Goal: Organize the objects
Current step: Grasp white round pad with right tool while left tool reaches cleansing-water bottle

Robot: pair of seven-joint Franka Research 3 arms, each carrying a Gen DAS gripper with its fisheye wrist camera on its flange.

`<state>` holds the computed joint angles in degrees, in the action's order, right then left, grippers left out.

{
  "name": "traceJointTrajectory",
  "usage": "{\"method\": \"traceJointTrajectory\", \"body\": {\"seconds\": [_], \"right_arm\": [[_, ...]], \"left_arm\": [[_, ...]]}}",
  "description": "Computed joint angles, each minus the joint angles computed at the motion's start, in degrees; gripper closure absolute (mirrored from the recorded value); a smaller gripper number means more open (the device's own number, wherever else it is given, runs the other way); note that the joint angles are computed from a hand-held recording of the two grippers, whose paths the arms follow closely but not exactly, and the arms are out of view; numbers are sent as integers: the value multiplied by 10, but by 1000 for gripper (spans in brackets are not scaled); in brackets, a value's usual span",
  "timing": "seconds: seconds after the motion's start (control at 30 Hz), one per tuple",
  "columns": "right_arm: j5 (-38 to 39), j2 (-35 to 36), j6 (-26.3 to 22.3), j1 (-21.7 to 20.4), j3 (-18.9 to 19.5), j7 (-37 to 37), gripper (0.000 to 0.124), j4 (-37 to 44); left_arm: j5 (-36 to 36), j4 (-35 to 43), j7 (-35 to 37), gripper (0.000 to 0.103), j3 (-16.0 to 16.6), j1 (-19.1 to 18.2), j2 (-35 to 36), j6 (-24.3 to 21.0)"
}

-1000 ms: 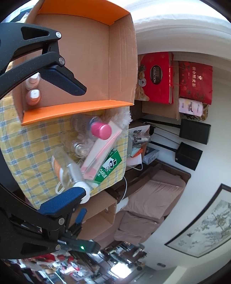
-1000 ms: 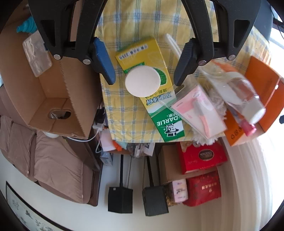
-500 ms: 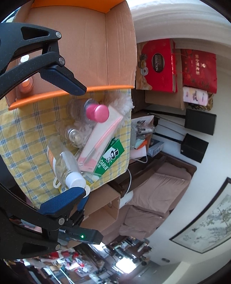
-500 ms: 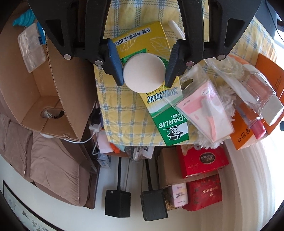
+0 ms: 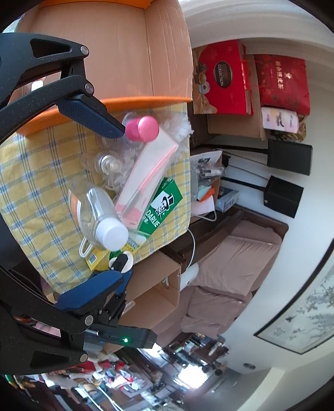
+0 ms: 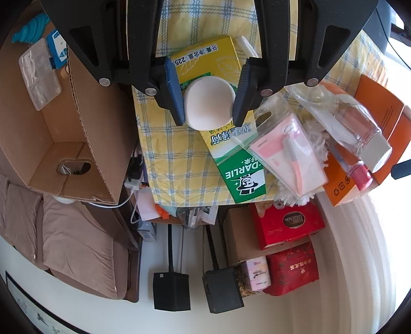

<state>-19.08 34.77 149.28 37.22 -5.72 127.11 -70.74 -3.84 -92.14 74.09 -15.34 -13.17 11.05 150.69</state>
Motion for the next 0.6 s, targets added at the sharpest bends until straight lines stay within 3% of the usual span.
{"method": "traceJointTrajectory", "body": {"seconds": [0.6], "right_arm": [[1,-48,43,0,2,20,90,-63]], "left_arm": [[-15,43,18,0,-12,-6,37,-18]]}}
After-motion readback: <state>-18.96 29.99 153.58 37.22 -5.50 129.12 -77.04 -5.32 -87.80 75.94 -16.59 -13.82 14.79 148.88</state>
